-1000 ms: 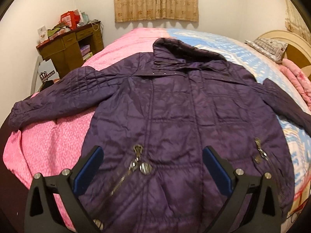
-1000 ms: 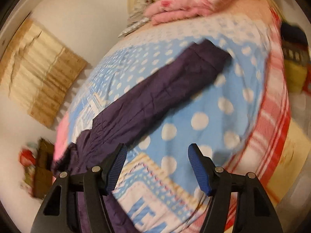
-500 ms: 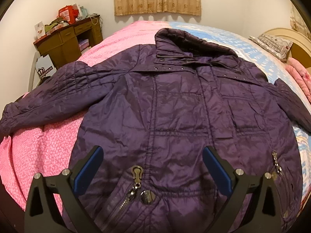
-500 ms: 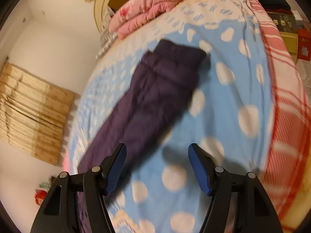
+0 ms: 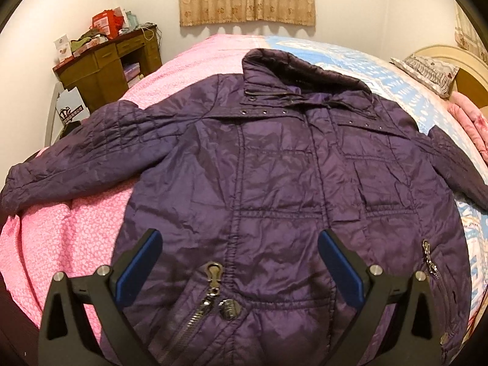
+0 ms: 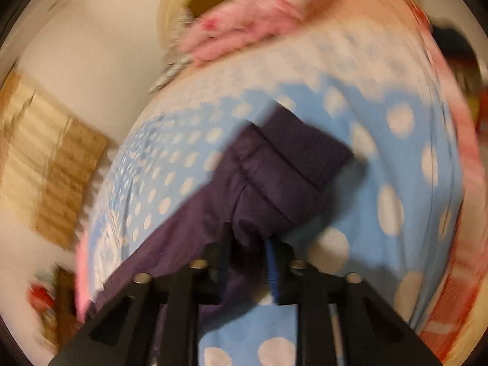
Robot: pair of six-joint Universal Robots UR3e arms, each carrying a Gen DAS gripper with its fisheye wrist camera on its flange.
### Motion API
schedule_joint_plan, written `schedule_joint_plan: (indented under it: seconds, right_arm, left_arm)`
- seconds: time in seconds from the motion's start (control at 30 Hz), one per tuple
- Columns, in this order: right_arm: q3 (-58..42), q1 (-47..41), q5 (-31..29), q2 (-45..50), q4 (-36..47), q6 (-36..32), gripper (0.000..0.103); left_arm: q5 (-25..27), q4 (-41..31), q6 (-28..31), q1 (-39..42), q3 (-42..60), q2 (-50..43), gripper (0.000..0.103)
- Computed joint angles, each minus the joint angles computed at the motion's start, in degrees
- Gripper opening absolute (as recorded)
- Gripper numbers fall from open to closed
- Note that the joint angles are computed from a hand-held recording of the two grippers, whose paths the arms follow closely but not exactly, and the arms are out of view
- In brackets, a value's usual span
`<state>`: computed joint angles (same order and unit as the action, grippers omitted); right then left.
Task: Fold large clothes
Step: 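Reach the right tool to the sleeve cuff and close on it, then lift the sleeve with the right tool and lay it across the jacket body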
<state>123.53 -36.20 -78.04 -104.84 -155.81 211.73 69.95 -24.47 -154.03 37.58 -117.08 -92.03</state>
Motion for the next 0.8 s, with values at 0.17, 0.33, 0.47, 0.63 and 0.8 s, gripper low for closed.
schedule_joint_plan:
  seconds: [0.17, 0.33, 0.47, 0.63, 0.8]
  right_arm:
    - [-21.6, 23.9, -19.0, 6.2, 6.4, -6.8, 0.001]
    - [-51.1, 49.4, -29.3, 25.2, 13.9, -15.9, 0.000]
    - [-71.7, 59.3, -24.2, 41.1, 18.9, -18.1, 0.000]
    - [-60.1, 54.1, -3.7, 40.5, 6.5, -3.9, 0.001]
    - [-30.1, 37.3, 14.9, 27.2, -6.3, 13.5, 0.002]
  left_arm:
    - [-2.7, -0.6, -0.4, 2.9, -0.1, 1.1, 0.103]
    - [-5.1, -1.2, -0.6, 5.4, -0.2, 1.9, 0.103]
    - [-7.1, -3.4, -0.4, 8.0, 0.2, 2.7, 0.103]
    - [-8.8, -0.7, 2.5, 11.7, -2.3, 4.6, 0.103]
    - [-6.5, 3.5, 1.3, 10.9, -1.3, -0.2, 0.103]
